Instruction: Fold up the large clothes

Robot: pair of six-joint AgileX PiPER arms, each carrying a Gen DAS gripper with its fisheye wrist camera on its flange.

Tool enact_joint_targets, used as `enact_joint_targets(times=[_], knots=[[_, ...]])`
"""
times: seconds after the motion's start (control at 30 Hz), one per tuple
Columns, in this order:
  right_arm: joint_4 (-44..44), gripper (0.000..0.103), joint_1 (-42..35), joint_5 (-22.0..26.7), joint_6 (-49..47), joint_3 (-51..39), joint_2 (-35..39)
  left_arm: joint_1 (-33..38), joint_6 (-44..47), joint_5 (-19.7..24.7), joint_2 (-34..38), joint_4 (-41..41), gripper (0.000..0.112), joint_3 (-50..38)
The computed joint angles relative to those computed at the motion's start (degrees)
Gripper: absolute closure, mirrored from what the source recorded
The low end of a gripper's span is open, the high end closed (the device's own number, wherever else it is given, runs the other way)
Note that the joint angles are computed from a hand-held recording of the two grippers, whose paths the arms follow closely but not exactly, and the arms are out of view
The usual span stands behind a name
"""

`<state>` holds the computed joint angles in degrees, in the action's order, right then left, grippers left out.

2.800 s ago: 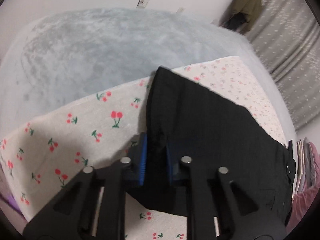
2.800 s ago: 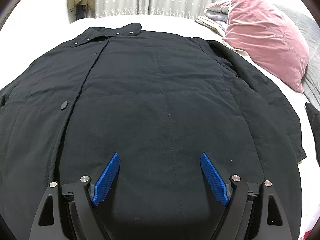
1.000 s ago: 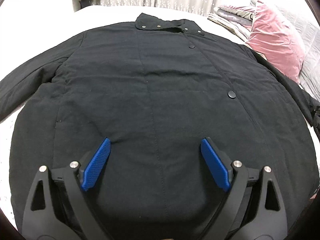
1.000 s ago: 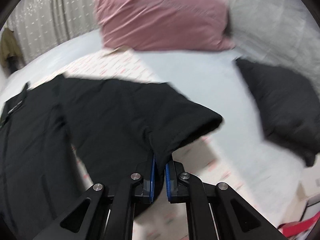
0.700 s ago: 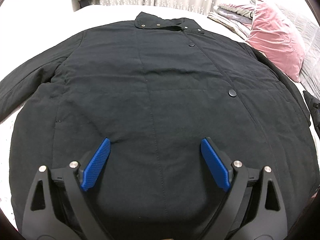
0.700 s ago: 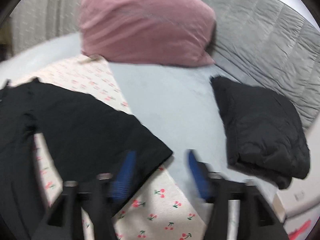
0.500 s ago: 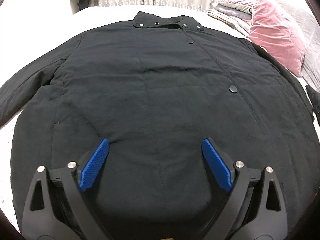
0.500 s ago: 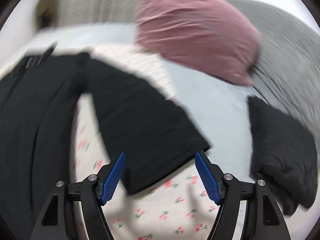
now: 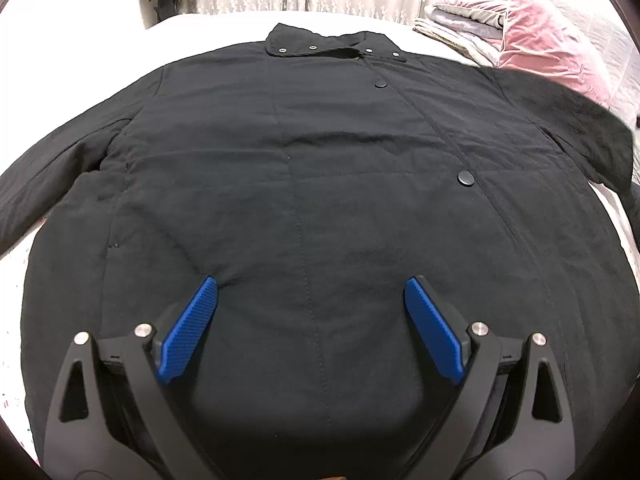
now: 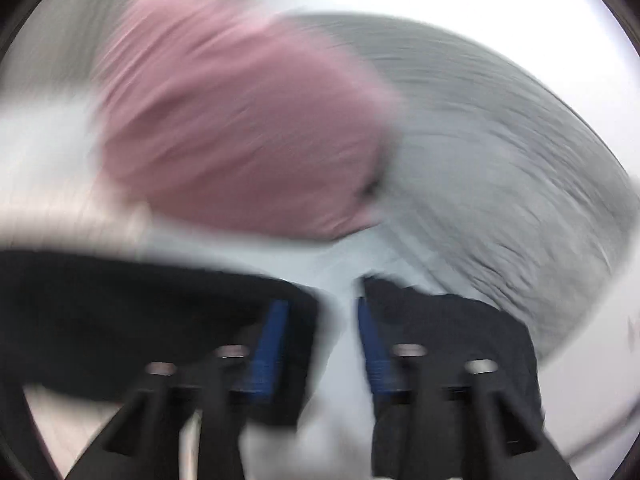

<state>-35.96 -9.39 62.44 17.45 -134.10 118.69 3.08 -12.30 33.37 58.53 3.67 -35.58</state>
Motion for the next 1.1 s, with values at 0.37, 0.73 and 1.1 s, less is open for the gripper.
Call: enact_joint_targets(times=[0.37,0.73,1.1], knots=[[23.6,0.027,-7.6,-15.7,-7.3,30.5,-6.9,0.1,0.7,-0.2,0.3,-0.2,0.017,0.1],[48.0,0.049,-15.2,-25.9,-5.8,31.9,1.8,-1.5,-1.9,-0.3,1.5,2.5,0.014,-0.2],[4.6,0.070,-3.6,-15.1,15.6,20.3,8.1,0.3,2.6,1.6,1.7,-0.6,0.012,-1.4]])
